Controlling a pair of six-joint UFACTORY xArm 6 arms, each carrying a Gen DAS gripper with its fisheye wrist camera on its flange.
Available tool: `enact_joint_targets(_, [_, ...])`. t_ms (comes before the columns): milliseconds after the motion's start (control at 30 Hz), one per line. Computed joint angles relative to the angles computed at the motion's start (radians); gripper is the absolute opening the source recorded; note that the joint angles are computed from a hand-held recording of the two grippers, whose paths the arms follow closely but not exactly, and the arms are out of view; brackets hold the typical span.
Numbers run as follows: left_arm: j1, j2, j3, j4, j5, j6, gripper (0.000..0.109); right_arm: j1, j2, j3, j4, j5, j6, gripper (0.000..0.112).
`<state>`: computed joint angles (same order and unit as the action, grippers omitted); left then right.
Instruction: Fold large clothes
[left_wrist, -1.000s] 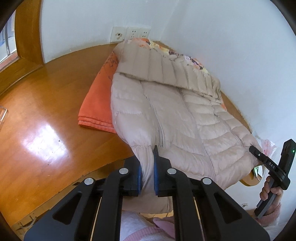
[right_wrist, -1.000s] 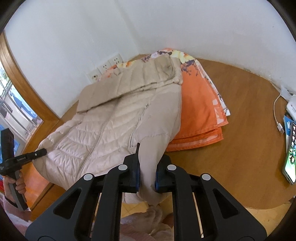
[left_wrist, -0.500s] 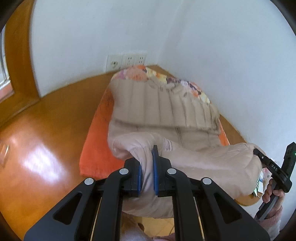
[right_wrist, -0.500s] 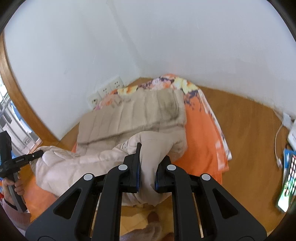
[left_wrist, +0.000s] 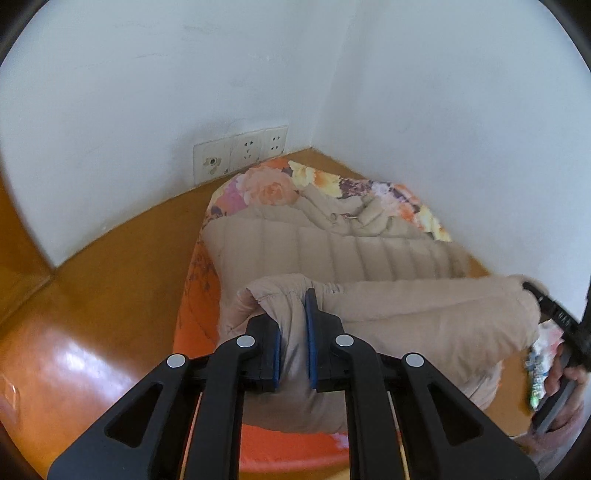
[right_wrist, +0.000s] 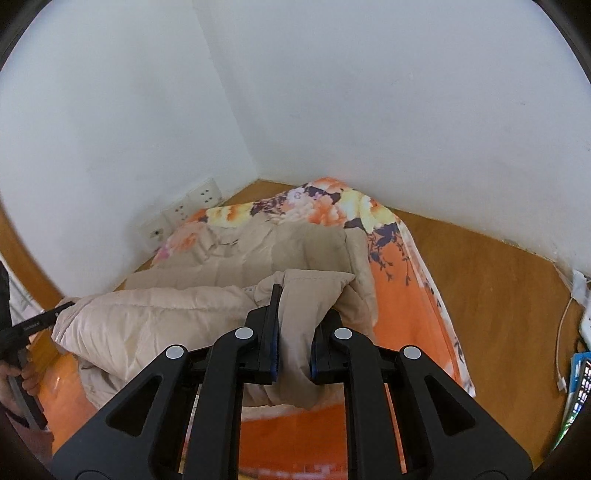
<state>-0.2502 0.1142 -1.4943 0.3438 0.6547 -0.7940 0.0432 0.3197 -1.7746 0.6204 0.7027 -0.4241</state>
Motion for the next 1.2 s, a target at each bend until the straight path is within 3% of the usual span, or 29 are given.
enact_joint_targets(300, [0.035, 0.167, -0.138, -0.057, 0.028, 0.102, 0.019, 0.031, 0.166, -0.143, -0.161, -0.024, 0.197, 0.017])
enact_joint_targets(700, [0.044, 0.307, -0.284, -0.032, 0.105, 0.061, 0.023, 0.039, 0.401, -0.433, -0.278, 0.132, 0.277, 0.028])
enact_joint_targets(900, [0.044, 0.269, -0.242, -0.061, 0.082, 0.074, 0.032, 0.038, 0.476, -0.520, -0.268, 0.192, 0.283, 0.031])
enact_joint_targets(1033, [0.048, 0.187, -0.142, -0.112, 0.028, 0.094, 0.049, 0.039, 0.502, -0.553, -0.266, 0.205, 0.295, 0.032])
enact_joint_targets(1133, [0.041, 0.118, -0.073, -0.053, 0.029, 0.043, 0.061, 0.037, 0.522, -0.594, -0.265, 0.235, 0.306, 0.034])
enact_joint_targets(1200, [0.034, 0.087, -0.043, -0.008, 0.033, 0.012, 0.063, 0.033, 0.526, -0.607, -0.252, 0.244, 0.291, 0.035])
